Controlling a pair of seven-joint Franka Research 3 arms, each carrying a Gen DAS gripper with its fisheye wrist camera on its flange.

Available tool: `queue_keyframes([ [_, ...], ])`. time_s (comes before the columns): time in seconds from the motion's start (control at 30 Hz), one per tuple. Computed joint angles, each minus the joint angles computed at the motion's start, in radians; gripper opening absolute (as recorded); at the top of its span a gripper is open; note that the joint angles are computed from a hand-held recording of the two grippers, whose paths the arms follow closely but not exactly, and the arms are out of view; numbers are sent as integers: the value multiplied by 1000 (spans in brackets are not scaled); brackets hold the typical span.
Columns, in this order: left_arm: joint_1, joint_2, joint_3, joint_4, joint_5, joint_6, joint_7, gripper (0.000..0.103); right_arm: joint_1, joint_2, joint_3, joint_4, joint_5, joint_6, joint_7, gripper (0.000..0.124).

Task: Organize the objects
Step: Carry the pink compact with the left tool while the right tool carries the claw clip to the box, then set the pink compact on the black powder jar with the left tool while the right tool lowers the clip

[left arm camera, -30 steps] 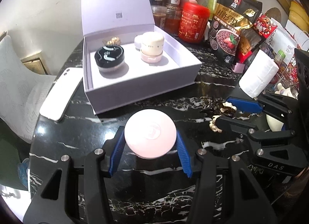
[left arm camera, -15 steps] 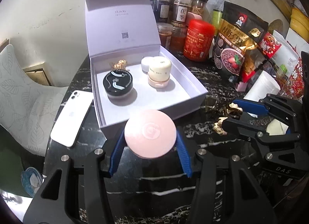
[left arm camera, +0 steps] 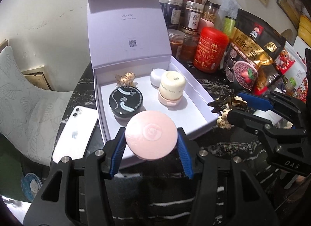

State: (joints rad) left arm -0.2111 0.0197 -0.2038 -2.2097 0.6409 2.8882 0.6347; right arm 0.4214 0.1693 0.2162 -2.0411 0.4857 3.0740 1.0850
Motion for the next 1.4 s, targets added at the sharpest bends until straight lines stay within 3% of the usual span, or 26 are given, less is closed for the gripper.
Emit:
queue_keyframes([
  [0.8,-16,200,75,226,-22,-34,89,49,-31,230,-21,300,-74,-73,45,41],
  [1.4,1,305,86,335,-106,-73,153,49,19,419,-89,578,-189,-133,173,41],
])
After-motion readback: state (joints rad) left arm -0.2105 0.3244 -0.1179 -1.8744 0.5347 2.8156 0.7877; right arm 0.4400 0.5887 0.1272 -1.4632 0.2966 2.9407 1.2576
